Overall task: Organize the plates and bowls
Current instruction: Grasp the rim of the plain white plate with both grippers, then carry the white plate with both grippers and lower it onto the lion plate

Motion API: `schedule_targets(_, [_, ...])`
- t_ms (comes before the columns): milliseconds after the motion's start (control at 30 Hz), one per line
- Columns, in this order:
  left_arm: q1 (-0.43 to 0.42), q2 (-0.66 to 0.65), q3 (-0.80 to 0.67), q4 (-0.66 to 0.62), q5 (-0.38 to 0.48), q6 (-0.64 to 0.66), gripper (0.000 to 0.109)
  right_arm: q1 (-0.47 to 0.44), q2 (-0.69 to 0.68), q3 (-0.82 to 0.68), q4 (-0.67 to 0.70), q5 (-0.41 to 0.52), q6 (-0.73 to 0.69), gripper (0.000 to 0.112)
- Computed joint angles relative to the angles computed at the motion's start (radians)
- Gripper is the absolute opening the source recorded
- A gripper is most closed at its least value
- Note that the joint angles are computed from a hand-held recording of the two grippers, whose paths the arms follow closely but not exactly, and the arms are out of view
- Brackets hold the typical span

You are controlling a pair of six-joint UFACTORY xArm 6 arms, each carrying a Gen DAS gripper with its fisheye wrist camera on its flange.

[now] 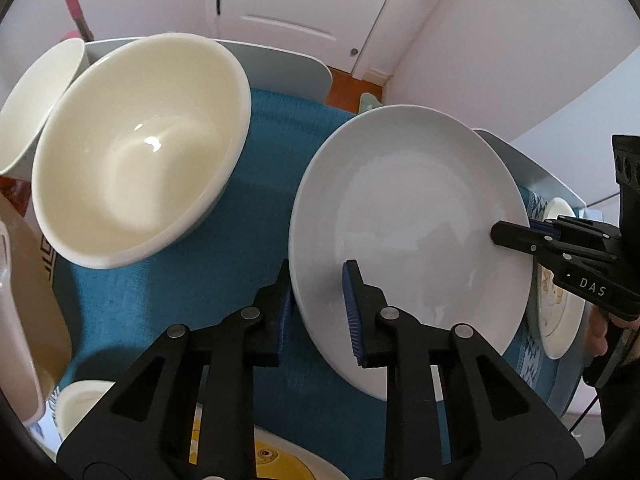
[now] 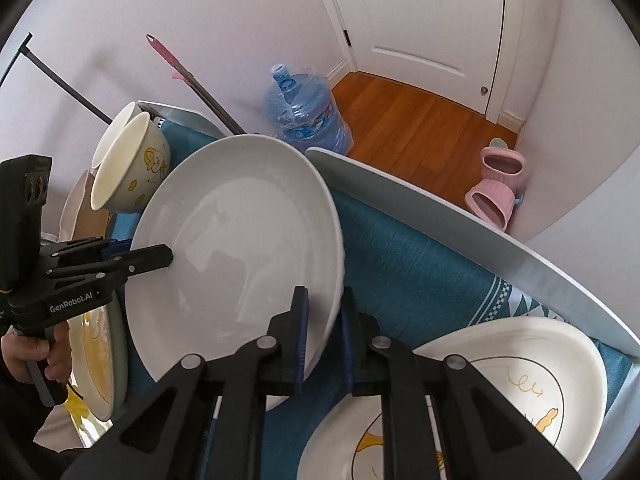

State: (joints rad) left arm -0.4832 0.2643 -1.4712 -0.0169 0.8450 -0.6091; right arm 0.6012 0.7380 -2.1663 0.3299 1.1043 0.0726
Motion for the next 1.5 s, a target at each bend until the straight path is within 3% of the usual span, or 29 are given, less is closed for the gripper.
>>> schedule_targets(500, [-0.029, 0.015, -0.106, 0.082, 0.116, -0.03, 0.021, 0.001, 0.058, -0.126, -0.029, 0.063, 0.037, 0.014])
schedule_targets(700, [-0.034, -0.039, -0.09, 0.091, 0.136, -0.04, 0.021, 0.009, 0.076, -0.204, -0.04, 0.109, 0.056, 0.014])
schedule_targets(1200, [0.005, -0.422, 0.178, 0.077, 0.144, 0.034, 0.021, 0.134, -0.057, -0.162, -0.121, 0.112, 0.203, 0.014])
schedule_targets(1500, [0.062, -0.668, 0.409, -0.003, 0.165, 0.196, 0.021, 0.279, -0.207, 0.083, -0.195, 0.015, 0.455, 0.014])
